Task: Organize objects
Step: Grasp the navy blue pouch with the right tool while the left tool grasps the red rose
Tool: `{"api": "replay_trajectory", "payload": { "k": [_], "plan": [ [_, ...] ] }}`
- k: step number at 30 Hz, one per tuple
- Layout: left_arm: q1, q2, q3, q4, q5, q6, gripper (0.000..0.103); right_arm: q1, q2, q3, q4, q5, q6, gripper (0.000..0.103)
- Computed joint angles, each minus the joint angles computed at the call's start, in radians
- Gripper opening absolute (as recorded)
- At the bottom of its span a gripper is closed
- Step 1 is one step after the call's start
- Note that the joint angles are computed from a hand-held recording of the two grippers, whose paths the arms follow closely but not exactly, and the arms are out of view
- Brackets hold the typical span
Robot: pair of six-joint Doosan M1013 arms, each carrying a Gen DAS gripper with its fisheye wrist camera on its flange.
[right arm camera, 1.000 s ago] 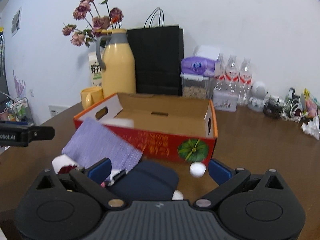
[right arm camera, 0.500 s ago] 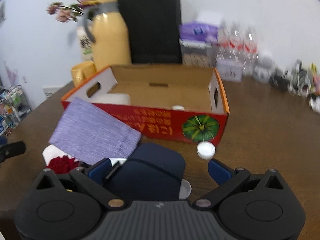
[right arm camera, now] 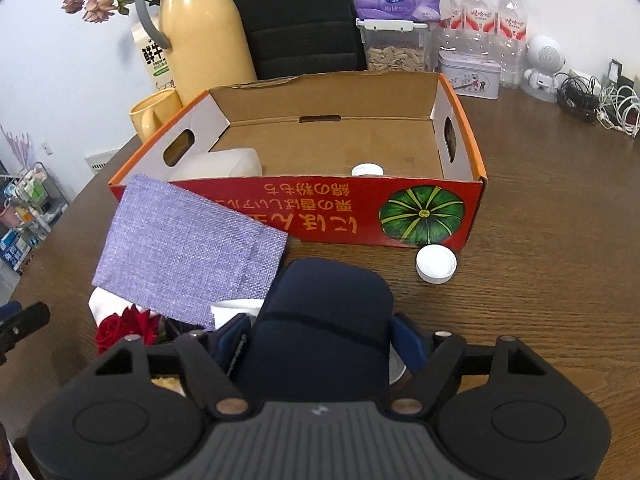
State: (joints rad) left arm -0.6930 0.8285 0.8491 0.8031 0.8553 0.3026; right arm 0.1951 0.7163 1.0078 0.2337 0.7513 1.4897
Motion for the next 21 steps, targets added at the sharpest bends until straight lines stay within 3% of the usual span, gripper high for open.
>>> {"api": "replay_trajectory", "payload": {
  "k": [12, 21],
  "plan": [
    [-0.005, 0.017, -0.031, -0.043, -0.047, 0.098, 0.103, -0.006, -0.044, 0.095, 0.070, -0.140, -0.080, 0.063],
    [-0.011, 0.080, -0.139, -0.192, -0.063, 0.315, 0.103, -0.008, -0.089, 0.195, 0.148, -0.290, -0.183, 0.063]
  ]
}}
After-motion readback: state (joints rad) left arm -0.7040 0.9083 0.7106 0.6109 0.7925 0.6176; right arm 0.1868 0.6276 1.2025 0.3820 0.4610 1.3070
